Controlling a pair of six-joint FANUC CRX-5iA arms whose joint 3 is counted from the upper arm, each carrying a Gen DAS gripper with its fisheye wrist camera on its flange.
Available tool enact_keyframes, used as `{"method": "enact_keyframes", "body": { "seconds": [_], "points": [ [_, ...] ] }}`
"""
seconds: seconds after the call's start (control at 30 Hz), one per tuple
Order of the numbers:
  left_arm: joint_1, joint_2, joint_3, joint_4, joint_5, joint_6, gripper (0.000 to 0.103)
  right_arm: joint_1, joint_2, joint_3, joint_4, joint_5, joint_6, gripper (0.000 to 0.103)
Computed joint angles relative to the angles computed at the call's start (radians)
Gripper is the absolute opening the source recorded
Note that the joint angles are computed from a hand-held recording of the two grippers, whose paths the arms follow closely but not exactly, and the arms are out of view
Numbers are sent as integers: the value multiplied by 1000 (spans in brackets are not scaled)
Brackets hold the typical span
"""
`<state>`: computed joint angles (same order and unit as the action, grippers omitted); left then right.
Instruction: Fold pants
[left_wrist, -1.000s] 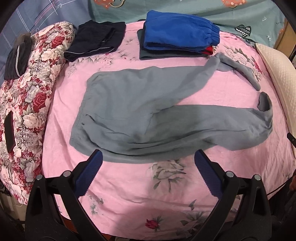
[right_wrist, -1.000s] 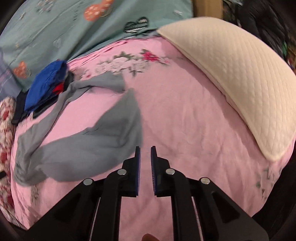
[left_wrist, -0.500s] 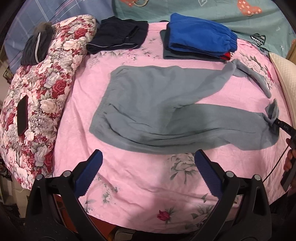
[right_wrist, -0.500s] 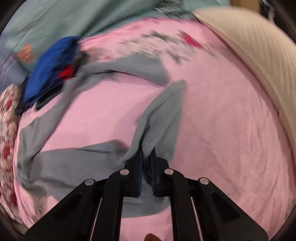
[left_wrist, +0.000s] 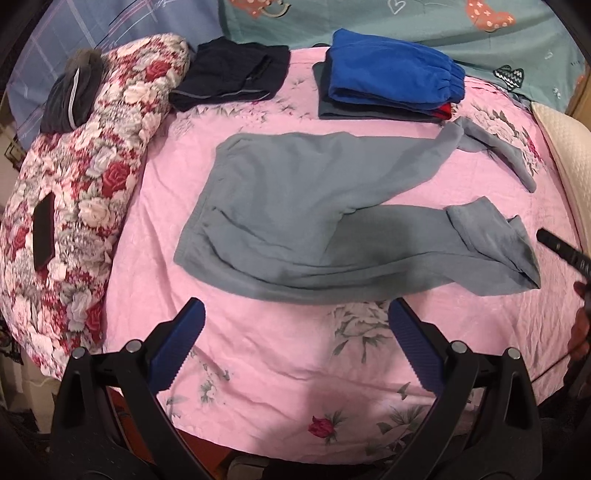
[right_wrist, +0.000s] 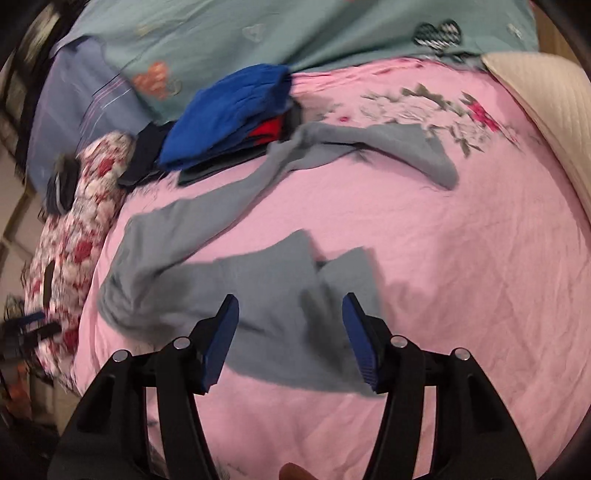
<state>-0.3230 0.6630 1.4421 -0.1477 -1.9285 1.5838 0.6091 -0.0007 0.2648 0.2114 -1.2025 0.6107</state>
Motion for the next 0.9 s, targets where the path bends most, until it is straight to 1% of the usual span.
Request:
{"method": "enact_keyframes", "body": {
  "seconds": [0.07, 0.17, 0.23, 0.27, 0.3, 0.33, 0.4, 0.43, 0.47, 0.53, 0.6, 0.67, 0.7, 0.73, 0.77, 0.83, 0.87, 0.9],
  "points": [
    [5, -45, -81, -2, 34, 17, 101, -53, 21, 30, -84, 41, 90, 59],
    [11, -79, -133, -12, 53, 38, 101, -115, 100, 135, -215, 6, 234, 58],
    [15, -97, -159, -18, 63, 55, 101, -152, 190, 243, -278, -67, 316, 58],
    [16, -105, -169, -22, 67, 61, 101, -161, 245, 306, -286, -130, 345, 57],
    [16, -111, -176, -26, 70, 67, 101, -162, 283, 343, -275, -175, 362, 53],
    [19, -122, -190, -29, 76, 73, 101, -167, 316, 379, -285, -215, 386, 47],
    [23, -127, -197, -35, 77, 82, 101, -170, 341, 409, -313, -239, 427, 6],
    [26, -126, -196, -36, 76, 87, 101, -163, 339, 409, -303, -233, 430, 3],
    [30, -121, -188, -36, 70, 92, 101, -157, 323, 393, -289, -213, 411, 3],
    [36, -104, -163, -35, 56, 95, 101, -145, 244, 307, -222, -119, 304, 3],
    [38, -80, -125, -40, 42, 85, 101, -127, 134, 181, -97, -26, 134, 3],
    [39, -68, -106, -48, 44, 71, 101, -106, 37, 62, 49, 0, -23, 3],
    [40, -59, -93, -53, 42, 64, 101, -89, -10, 3, 149, -30, -118, 3],
    [42, -51, -82, -55, 38, 61, 101, -80, -37, -33, 211, -67, -168, 3],
    [46, -46, -76, -56, 37, 62, 101, -70, -64, -72, 279, -126, -220, 3],
    [54, -47, -84, -61, 38, 65, 101, -68, -98, -128, 325, -220, -282, 3],
    [58, -48, -92, -65, 40, 61, 101, -78, -113, -150, 316, -256, -311, 3],
    [61, -51, -100, -76, 43, 53, 101, -81, -123, -172, 310, -271, -339, 4]
  ]
}}
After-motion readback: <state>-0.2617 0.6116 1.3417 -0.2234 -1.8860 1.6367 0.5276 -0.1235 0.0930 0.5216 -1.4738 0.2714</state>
